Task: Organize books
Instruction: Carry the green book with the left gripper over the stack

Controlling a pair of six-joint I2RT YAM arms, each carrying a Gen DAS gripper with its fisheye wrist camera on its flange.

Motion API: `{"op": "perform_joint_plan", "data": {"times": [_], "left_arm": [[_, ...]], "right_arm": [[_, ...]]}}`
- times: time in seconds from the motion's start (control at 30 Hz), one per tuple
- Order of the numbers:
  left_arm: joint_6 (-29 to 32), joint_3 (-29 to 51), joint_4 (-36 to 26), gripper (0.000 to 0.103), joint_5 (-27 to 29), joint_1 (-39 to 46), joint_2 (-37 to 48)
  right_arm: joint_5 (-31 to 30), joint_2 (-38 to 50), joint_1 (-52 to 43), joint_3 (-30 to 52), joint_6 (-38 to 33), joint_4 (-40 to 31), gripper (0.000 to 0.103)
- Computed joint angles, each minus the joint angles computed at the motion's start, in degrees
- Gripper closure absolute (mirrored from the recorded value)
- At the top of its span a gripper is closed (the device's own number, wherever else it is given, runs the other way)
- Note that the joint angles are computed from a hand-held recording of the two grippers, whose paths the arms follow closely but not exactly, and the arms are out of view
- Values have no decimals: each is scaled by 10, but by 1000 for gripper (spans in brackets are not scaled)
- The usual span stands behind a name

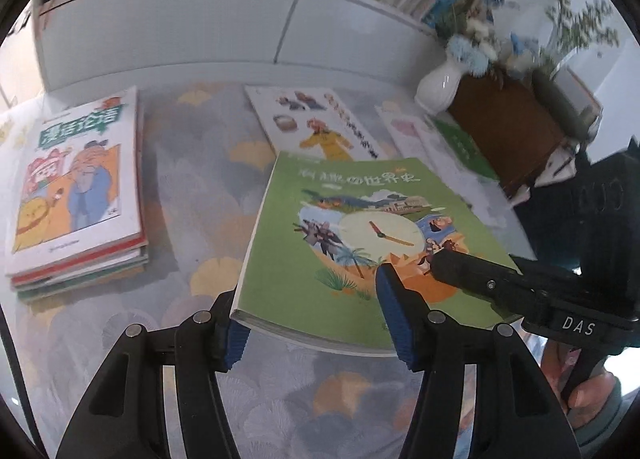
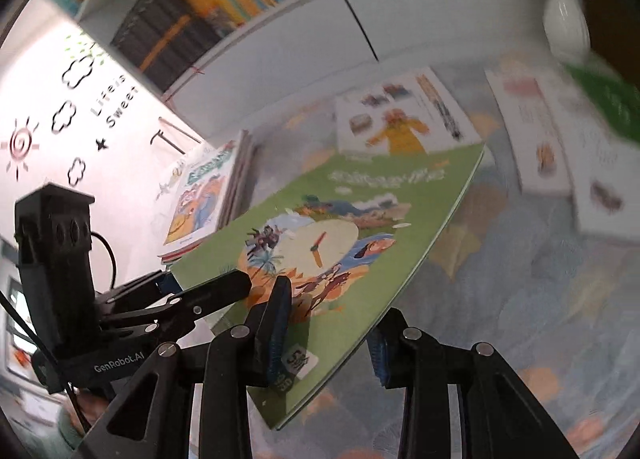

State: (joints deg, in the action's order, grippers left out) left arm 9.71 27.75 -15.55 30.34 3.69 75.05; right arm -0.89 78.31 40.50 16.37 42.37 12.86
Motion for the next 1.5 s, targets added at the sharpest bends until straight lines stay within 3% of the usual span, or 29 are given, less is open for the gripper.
{"op": "perform_joint_plan", "data": {"times": [0.37,0.47,0.67,0.87,1.13,1.5], "left_arm": [[97,49,-136,47,128,249,-55],[125,75,-135,47,134,305,-21],[119,122,-92,46,149,391,70],[74,174,-29,46,132,405,167],[55,194,4,46,97,390,260],[58,206,15,46,72,378,321]], "right_arm": [[21,-11,84,118,-41,-66,68],[-3,50,90,177,-68,-49,68],[-55,196,98,327,-113,-55,68],[-104,321,94,473,-161,-85,67],[-232,468,40,570,-114,-59,67],[-245,572,25,677,-98,-144,67]]}}
